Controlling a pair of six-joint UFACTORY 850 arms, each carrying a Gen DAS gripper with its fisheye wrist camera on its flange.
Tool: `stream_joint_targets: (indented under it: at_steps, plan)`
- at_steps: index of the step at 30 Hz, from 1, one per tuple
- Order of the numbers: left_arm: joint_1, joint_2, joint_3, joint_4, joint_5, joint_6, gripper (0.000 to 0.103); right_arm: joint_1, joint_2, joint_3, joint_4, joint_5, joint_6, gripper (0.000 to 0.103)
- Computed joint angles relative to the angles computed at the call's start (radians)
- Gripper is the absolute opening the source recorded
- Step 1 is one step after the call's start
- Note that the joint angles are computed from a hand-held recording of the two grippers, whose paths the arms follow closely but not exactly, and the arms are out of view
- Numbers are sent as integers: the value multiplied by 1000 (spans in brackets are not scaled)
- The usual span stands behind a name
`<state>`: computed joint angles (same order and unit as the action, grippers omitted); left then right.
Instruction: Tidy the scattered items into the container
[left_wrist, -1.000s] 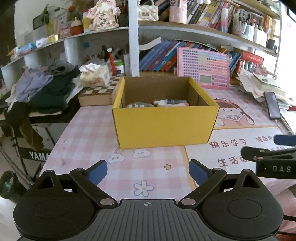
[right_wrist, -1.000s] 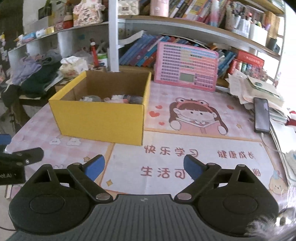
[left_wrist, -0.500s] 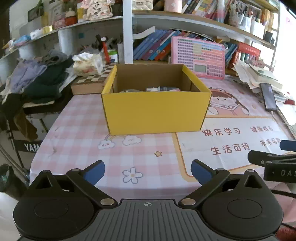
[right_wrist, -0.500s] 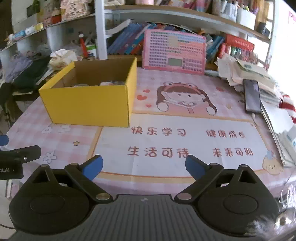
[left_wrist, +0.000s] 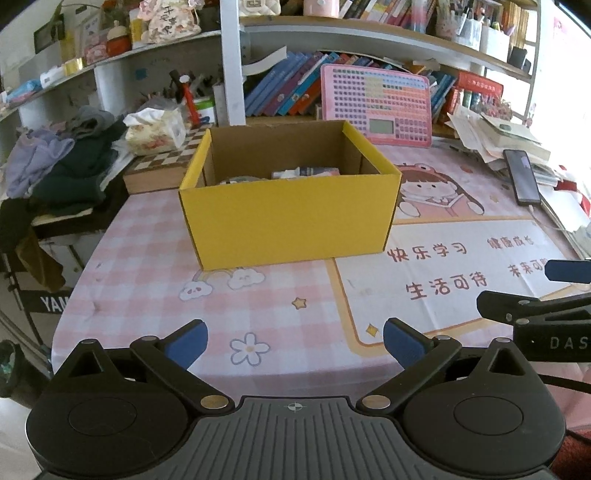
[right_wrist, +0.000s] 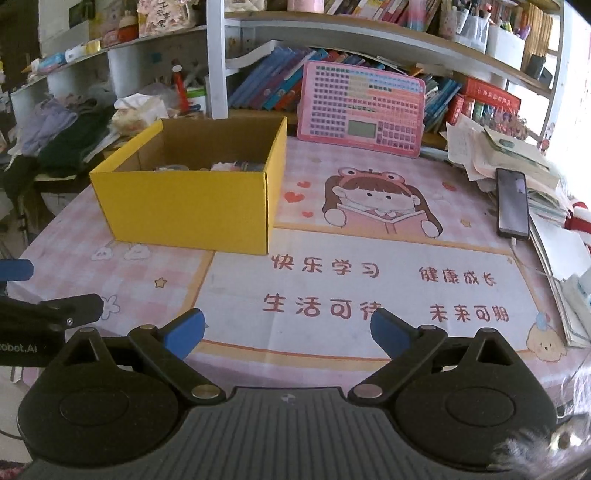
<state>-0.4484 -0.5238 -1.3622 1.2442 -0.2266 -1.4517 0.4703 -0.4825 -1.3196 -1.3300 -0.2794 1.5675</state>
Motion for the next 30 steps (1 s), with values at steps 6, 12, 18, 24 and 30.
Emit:
stream_joint_targets:
  at_steps: [6, 12, 18, 24, 30]
  plan:
    - [0, 3, 8, -19, 13, 25, 103, 0, -1, 3, 38, 6, -14, 97]
    - [-1, 4, 9, -91, 8, 109, 103, 5, 2, 10, 59, 16, -35, 97]
    - [-2, 14, 20, -97, 23, 122, 103, 6, 9, 22, 71, 22, -24, 98]
    - [2, 24, 37, -90, 49, 106, 103, 9, 10, 20, 122, 22, -88, 98]
    - [2, 23, 36, -123, 46, 140, 103, 10, 10, 18, 149, 16, -110, 98]
